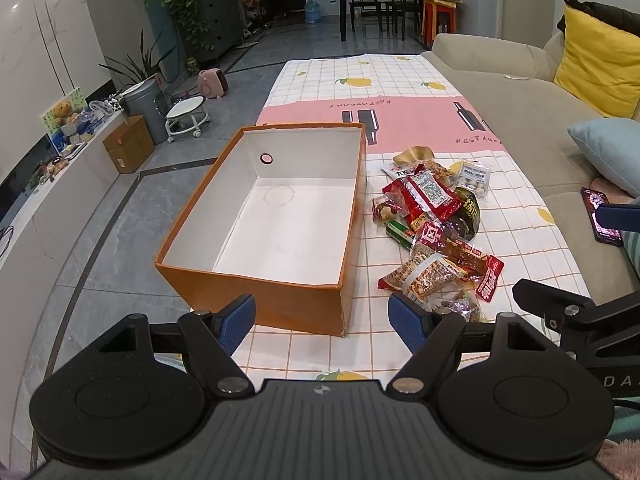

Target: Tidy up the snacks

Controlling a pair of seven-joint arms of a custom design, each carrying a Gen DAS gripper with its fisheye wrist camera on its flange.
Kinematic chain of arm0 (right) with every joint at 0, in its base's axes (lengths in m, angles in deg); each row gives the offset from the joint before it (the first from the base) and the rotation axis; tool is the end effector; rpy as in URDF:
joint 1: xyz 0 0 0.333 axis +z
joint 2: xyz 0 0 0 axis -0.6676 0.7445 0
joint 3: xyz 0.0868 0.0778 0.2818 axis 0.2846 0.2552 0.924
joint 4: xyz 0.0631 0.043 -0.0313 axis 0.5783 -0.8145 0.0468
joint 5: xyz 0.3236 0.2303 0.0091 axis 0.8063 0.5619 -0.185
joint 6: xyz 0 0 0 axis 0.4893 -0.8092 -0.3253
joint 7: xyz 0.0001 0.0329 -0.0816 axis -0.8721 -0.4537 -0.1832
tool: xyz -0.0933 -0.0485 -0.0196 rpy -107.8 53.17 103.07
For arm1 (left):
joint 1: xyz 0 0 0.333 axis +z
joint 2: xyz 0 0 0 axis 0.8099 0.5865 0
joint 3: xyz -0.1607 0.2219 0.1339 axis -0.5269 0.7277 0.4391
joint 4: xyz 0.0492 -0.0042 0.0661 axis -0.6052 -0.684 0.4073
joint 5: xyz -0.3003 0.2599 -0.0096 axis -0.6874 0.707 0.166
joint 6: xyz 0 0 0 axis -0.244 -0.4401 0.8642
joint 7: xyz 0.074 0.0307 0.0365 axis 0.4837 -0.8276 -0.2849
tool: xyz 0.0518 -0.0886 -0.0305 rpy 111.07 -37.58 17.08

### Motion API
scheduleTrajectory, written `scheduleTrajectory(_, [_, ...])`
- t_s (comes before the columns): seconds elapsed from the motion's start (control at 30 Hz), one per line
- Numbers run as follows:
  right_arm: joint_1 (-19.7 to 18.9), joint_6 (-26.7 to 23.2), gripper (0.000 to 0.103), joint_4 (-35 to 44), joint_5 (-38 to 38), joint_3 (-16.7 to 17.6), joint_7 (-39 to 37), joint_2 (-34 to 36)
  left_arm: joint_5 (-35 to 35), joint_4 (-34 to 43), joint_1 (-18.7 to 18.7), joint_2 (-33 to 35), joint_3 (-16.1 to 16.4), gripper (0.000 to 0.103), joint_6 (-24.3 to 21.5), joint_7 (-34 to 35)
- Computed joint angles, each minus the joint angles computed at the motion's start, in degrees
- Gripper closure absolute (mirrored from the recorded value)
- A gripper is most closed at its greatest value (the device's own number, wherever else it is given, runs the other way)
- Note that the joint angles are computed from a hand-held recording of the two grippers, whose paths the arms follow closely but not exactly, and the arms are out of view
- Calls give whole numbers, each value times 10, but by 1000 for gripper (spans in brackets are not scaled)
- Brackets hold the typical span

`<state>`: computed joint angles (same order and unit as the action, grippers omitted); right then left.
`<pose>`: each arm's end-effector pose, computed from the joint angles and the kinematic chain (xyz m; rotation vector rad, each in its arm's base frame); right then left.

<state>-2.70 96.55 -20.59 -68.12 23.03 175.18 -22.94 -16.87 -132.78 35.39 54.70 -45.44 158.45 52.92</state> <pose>0.3715 0.4710 0.6090 -1.7756 1.7146 -0.8291 0.4433 -0.3527 0.5890 -1.3398 2.1768 -0.7125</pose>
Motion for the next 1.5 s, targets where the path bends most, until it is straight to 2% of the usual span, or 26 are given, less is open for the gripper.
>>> scheduleTrajectory(1.5, [5,-38,4,24,10,-4,-23,11,-26,3,-2,-1,4,14,-3,21])
